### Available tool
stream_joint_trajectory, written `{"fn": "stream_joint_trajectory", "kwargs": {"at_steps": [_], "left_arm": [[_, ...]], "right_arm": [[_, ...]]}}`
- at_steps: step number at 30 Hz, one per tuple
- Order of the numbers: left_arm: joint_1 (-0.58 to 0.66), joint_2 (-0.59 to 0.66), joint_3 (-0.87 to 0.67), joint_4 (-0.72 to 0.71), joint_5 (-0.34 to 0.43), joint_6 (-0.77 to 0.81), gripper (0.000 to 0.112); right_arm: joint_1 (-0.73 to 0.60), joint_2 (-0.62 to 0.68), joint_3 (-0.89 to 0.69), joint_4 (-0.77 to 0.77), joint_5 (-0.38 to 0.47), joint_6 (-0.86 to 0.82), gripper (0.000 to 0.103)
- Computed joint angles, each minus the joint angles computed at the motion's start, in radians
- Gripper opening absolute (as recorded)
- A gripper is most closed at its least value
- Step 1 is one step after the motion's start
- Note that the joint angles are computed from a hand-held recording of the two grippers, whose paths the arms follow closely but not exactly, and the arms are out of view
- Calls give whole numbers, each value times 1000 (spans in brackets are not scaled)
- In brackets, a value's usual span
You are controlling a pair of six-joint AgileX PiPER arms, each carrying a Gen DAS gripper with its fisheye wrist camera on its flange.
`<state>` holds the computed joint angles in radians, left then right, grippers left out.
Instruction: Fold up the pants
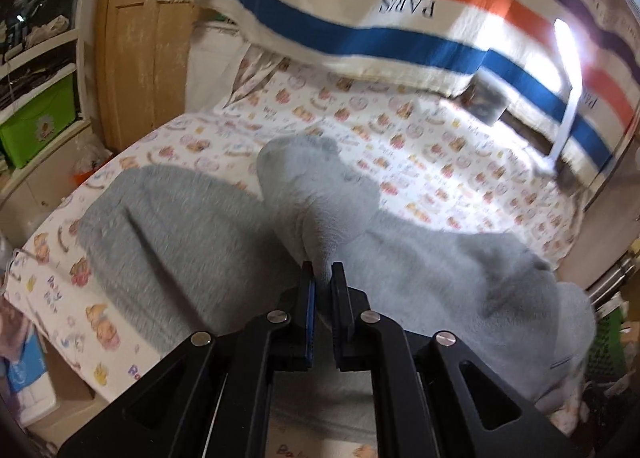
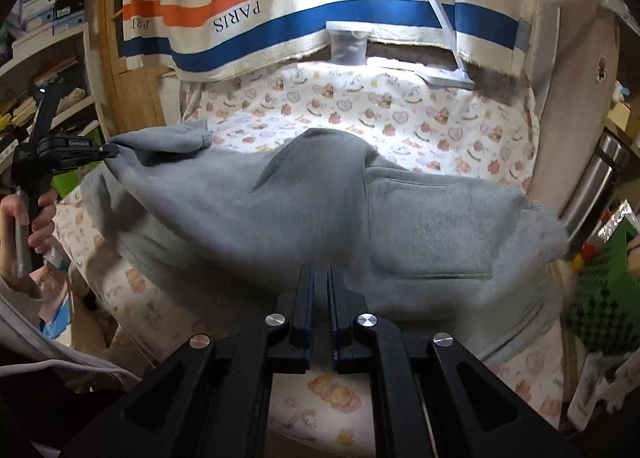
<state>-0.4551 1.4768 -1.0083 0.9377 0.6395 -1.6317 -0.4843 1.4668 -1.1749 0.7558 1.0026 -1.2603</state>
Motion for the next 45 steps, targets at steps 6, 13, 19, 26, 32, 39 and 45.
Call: {"fn": "stream_joint_trajectory", "kwargs": {"at_steps": [6,13,19,26,32,39,45], "left_arm": [[3,91,-27,-39,-6,22,38],[-56,117,-114,-13,149,30,59],[-192,152,-237,139,300,7,70],[-145,273,-355,37,126,120,70],[-132,357,-427,-78,73,237,70],[-148,426,-508,-222,55,456,70],[-178,458,-541,-233,70,488,71]], "right_arm": [[68,99,31,-103,-208,162,7],[-19,239,-123,-66,-290,293,55],[-103,357,-320,-126,-283,441,59],[-163,644,-684,-107,-98,623,59],[-133,842,-967,-118,28,668,61],[-146,883,-995,-74,44,682,45],[-170,746,-801,-12,-26,445,29]]}}
